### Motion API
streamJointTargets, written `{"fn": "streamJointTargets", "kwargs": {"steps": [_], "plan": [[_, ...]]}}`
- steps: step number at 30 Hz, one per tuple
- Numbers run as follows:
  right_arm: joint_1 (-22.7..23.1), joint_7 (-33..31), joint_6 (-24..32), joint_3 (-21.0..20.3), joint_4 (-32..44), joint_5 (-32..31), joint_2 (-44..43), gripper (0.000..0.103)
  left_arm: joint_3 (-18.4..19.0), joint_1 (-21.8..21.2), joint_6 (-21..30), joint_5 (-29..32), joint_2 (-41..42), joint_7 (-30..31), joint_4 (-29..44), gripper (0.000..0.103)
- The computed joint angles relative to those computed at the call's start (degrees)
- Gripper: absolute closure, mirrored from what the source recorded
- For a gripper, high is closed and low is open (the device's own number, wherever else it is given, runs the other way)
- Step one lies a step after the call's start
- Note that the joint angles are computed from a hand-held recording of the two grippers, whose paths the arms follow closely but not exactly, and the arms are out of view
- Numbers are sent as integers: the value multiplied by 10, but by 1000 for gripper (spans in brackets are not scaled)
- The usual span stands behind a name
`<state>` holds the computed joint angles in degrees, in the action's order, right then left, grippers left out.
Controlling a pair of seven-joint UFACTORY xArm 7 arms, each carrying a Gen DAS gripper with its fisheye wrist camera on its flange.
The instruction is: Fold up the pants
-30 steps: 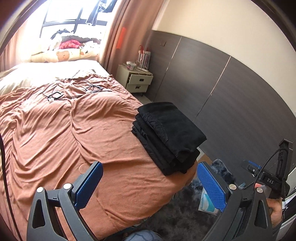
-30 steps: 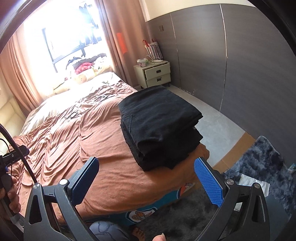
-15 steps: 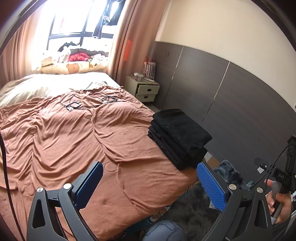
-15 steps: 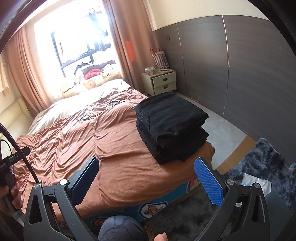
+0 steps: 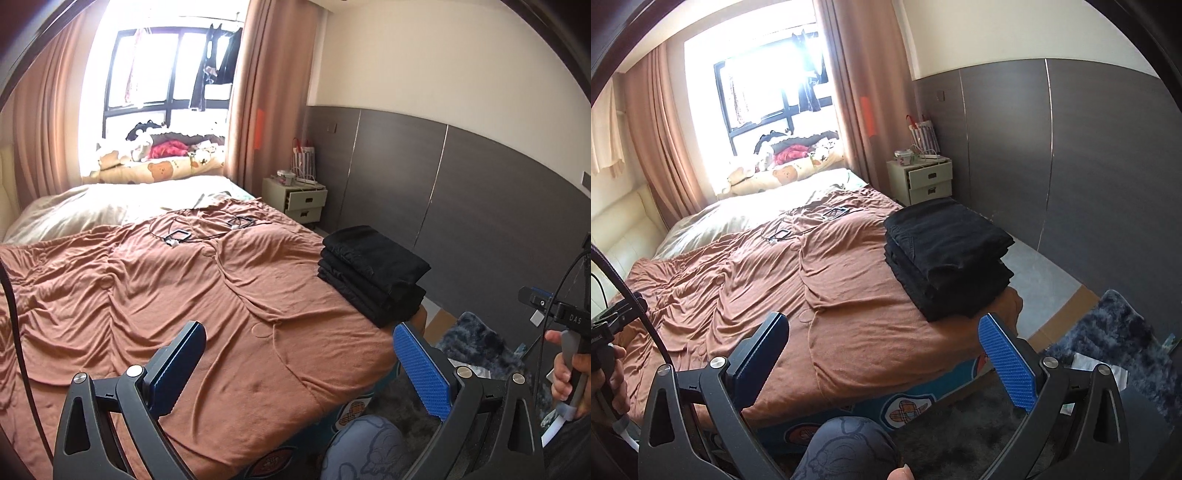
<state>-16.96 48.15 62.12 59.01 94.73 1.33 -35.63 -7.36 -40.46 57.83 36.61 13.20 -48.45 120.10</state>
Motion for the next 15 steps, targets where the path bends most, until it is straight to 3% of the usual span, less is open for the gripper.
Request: {"fn": "streamJointTargets", "kwargs": {"steps": [3,8,15], "plan": [[-2,3,9,8,10,4,-10,0,-6,5,-24,22,-57,-37,-81,1],[-16,-7,20,15,21,29,-43,0,-41,31,-24,57,-122,-80,-168,1],[-27,-18,21,12,13,82,-95,0,-82,81,-49,60,-216,-138,-291,1]]}}
